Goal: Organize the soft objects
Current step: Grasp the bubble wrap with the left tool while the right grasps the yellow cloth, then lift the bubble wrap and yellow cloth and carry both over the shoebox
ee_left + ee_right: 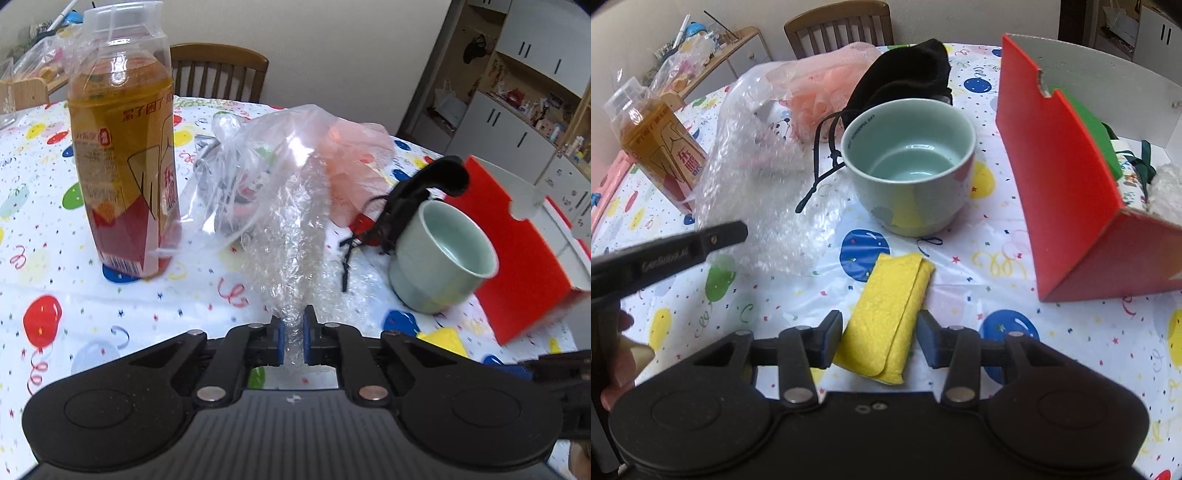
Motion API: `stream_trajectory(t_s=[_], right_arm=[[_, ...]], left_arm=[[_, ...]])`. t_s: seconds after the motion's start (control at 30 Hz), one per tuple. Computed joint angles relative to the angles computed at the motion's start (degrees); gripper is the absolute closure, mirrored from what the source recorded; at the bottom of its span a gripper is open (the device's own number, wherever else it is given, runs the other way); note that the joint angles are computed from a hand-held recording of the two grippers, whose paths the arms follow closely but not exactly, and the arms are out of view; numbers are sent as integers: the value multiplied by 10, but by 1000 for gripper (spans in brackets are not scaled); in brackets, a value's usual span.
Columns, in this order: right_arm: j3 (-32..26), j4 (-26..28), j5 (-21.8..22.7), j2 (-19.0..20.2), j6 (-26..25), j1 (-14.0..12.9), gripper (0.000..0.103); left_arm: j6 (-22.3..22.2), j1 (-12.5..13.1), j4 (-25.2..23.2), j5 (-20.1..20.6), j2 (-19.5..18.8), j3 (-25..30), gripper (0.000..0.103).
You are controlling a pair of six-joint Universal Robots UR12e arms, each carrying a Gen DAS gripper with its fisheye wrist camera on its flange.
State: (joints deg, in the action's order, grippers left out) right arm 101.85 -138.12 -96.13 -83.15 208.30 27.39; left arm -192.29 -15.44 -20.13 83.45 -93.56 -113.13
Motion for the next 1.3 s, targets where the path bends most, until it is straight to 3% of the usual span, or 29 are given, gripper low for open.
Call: stream_trajectory(t_s=[0.23,0.47,0.5,0.53,0.57,1.0,1.3], right_arm=[[18,-11,27,-21,4,-5,62],[41,-30,42,-50,7,-10,64],[45,-33,44,-55,7,-11,66],[49,-36,45,-60,7,-13,83],[53,-38,44,-64,9,-14,88],[107,-81,78,-121,2,-40,88],[127,-119,85,-160,-24,-70,88]], left_arm=[[6,8,-9,-45,23,-13,94],[8,5,-11,-50,47,-26,94],[9,4,-12,-49,52,-28,94],[10,3,-12,-50,55,-30,94],[12,2,-12,-51,59,-31,94],[2,-26,-21,-22,88,-30,94],[5,-51,-24,-44,82,0,94]])
